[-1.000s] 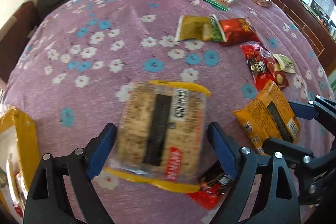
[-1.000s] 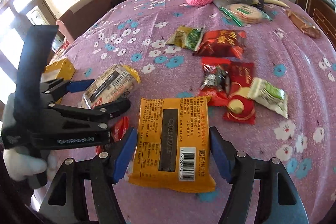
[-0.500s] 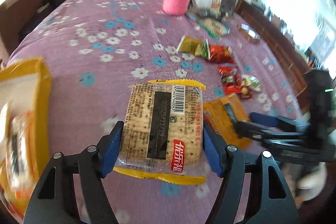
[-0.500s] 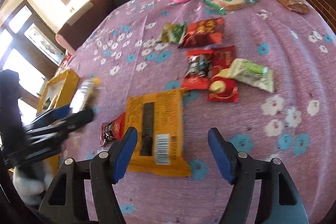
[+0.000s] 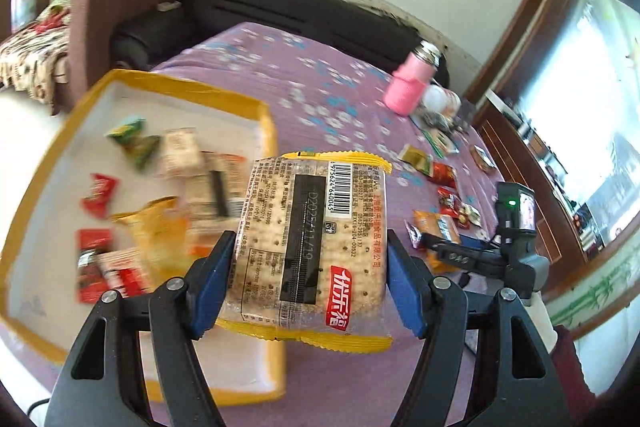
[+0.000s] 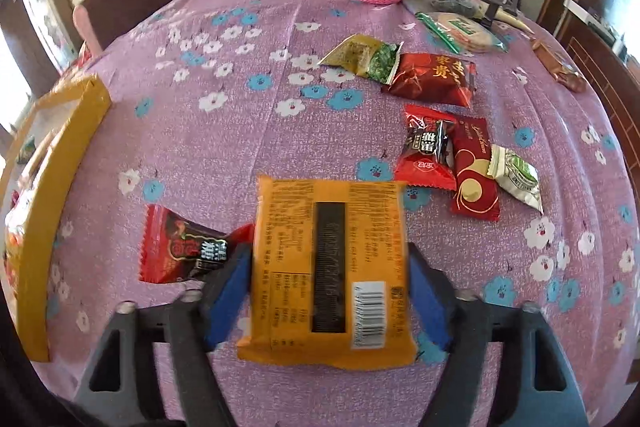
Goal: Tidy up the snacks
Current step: 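Carry both packs over the tray and release them with both grippers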
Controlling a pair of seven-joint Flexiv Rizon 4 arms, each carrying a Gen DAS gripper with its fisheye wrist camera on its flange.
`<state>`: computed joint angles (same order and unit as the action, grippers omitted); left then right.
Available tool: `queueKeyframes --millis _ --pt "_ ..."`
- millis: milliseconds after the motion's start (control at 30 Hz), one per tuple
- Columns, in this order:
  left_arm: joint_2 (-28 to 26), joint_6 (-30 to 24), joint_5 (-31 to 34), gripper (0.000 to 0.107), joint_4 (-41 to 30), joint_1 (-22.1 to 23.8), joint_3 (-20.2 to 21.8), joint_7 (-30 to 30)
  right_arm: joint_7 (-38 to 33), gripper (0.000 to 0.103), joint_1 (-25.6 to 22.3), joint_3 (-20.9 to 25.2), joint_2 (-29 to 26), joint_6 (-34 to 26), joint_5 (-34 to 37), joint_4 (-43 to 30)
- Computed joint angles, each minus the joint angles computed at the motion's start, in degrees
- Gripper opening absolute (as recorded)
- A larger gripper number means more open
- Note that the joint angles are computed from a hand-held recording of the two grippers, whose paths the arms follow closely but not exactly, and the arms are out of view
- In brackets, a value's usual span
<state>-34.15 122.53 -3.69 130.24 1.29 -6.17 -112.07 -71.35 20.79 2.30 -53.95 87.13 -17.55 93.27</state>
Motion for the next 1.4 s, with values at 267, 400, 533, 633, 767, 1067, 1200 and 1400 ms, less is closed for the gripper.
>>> queueKeyframes --millis 267,400,533,633,767,1067,1200,1400 --pt "-0.2 7.2 1.4 0.07 6.1 2.8 2.0 -3.1 0.3 0.071 -4.2 3.6 3.1 6.0 3.5 5.6" --pt "-1.2 8.4 2.1 0.07 7.2 4.6 2.3 -4.7 -0.1 0.071 -6.9 7.3 7.2 10.5 4.1 10.0" --pt "-1.8 8.3 0.4 0.07 8.0 3.6 3.9 -4.1 -3.8 0.071 -13.2 17.9 9.5 12.2 0.2 12.5" --pt "-2.6 8.4 -0.5 0.07 8.3 3.1 4.5 -3.4 -6.0 0.071 -14.9 23.8 9.3 10.8 -2.8 12.8" --pt "-2.6 7.4 -2.2 0.07 8.6 3.0 5.5 -2.4 -8.6 0.071 -12.5 27.7 7.6 6.8 -4.4 10.8" --pt "-4.4 7.8 6.0 0.07 8.2 13.5 1.4 -3.7 -12.8 0.071 -1.7 28.2 2.7 -2.5 -1.9 1.0" --pt "-6.0 14.3 17.0 0.07 9.2 22.7 -2.2 -8.1 -13.5 0.071 3.0 27.1 -0.8 -8.7 -0.3 -7.0" --pt "-5.4 22.3 21.2 0.07 12.6 26.1 0.9 -12.0 -13.6 0.071 10.8 21.9 -5.7 -13.3 1.3 -17.6"
